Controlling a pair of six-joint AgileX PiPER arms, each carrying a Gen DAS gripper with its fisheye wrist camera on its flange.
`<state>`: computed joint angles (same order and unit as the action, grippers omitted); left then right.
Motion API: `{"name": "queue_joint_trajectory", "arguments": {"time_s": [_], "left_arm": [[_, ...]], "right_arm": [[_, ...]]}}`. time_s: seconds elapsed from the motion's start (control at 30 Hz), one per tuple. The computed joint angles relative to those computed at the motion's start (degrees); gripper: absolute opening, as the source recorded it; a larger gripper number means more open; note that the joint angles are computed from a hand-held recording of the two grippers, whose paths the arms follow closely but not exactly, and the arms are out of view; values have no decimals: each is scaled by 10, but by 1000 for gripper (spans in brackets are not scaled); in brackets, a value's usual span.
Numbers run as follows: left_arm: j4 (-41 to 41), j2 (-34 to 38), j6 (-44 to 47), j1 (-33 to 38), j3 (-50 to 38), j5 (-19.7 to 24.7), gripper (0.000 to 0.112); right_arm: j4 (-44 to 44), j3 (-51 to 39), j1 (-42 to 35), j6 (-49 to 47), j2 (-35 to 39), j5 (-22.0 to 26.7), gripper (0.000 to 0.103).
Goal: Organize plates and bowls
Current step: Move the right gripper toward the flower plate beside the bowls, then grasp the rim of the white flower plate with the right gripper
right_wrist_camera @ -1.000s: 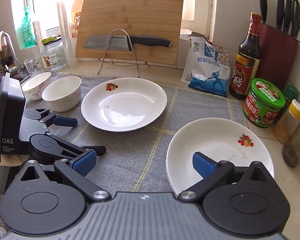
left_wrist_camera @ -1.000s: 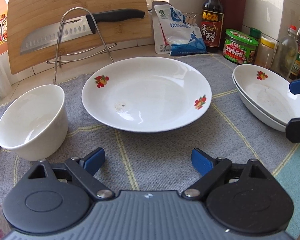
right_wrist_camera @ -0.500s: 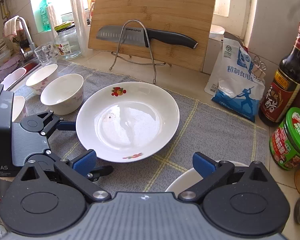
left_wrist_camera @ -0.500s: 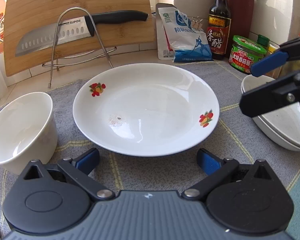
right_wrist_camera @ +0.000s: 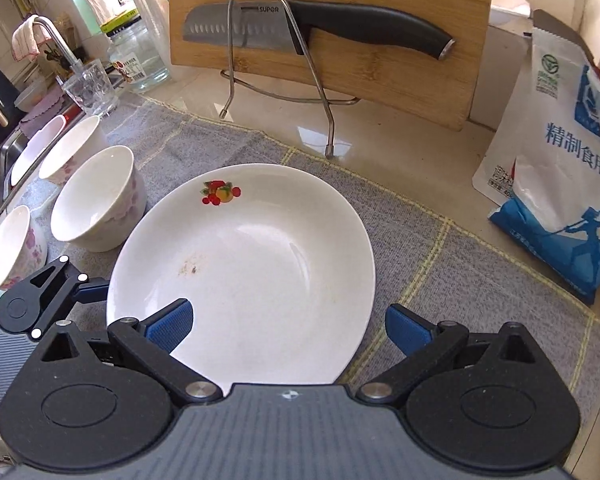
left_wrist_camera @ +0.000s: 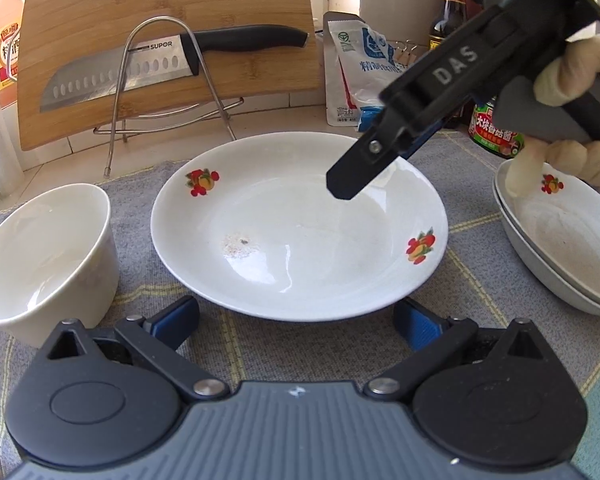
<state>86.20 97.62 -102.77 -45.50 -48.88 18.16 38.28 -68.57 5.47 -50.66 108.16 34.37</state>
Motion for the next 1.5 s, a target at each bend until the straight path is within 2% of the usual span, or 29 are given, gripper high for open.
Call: {"name": "queue_joint_trajectory", "arguments": {"time_s": [0.13,0.4,0.67,1.07,1.33,1.5], "left_arm": [[-27,3,25,1,-8,1,103],[45,4,-37,7,2,-8,103],[55,7,-45,9,1,-9,103],[46,9,-21,3,-3,-3,103],[27,5,7,11,-4,-19,102],[-21,-1,61,12,-5,-24,102]], "right_arm": [[-9,-43,0,5,35,28,103],[4,-136,-7,-8,95,108,103],[22,-226,-26,-10,150,192,103],[0,-338,-26,16,206,285,103],[5,-348,-31,17,212,305,103],[5,-317,-29,17,192,293,103]]}}
